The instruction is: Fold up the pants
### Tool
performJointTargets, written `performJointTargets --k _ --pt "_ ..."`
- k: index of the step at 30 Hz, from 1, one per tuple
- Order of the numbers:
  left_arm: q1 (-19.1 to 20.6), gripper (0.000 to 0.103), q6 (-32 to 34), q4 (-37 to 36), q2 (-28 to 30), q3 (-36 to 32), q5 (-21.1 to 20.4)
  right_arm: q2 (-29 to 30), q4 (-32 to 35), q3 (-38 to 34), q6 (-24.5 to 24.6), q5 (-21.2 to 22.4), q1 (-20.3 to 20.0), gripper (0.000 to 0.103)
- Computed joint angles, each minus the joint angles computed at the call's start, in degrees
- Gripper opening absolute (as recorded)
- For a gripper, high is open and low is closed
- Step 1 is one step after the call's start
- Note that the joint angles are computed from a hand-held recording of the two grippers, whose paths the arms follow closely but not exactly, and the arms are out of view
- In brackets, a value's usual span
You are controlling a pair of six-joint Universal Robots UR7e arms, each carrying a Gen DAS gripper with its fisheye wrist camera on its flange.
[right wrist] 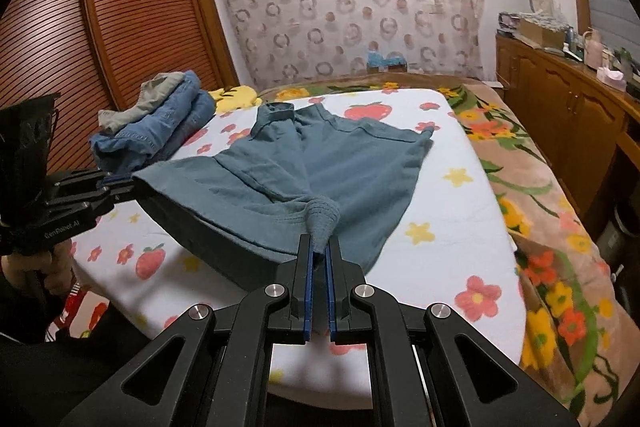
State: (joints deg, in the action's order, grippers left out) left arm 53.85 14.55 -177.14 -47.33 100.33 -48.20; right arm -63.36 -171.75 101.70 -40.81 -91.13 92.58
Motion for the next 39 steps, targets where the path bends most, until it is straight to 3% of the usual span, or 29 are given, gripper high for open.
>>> performJointTargets --k 14,18,23,26,27,30,33,35,39 --pt "1.93 0.011 -5.29 4.07 -0.23 1.89 -1.53 -0.42 5.53 -0.56 0.43 -3.05 -0.73 0.005" --pt "1.78 0.013 -5.69 3.78 -0.66 2.39 -1.34 -0.07 4.2 -0.49 0.62 -3.77 -0.25 0.005" --pt "1.67 0.022 -5.34 2.59 -1.67 3.41 -1.55 0.12 3.09 -0.43 1.03 -3.91 -0.25 0.005" --pt "1.8 0.037 -5.02 1.73 -1.88 3.42 -1.07 0.16 4.02 -0.63 1.14 -4.23 -0.22 0.005" --pt "1.83 0.047 -4.81 1.32 -1.85 3.34 -0.97 0.08 4.09 -0.56 1.3 -4.09 -0.23 0.005" --pt "2.05 0.051 -4.36 0.6 -1.6 2.83 -0.1 -0.19 4.22 -0.6 1.36 -3.92 -0.09 0.006" --pt "2.25 0.058 -3.99 0.43 -1.25 2.32 0.55 -0.43 2.55 -0.4 1.0 -4.26 0.21 0.012" --pt "2.57 0.062 -3.84 0.12 -1.11 1.9 0.28 -0.52 1.0 -0.29 0.88 -4.6 0.42 0.023" --pt "3.06 0.069 -3.44 -0.26 -0.72 0.94 0.01 -0.57 0.18 -0.93 0.73 -3.53 0.56 0.026"
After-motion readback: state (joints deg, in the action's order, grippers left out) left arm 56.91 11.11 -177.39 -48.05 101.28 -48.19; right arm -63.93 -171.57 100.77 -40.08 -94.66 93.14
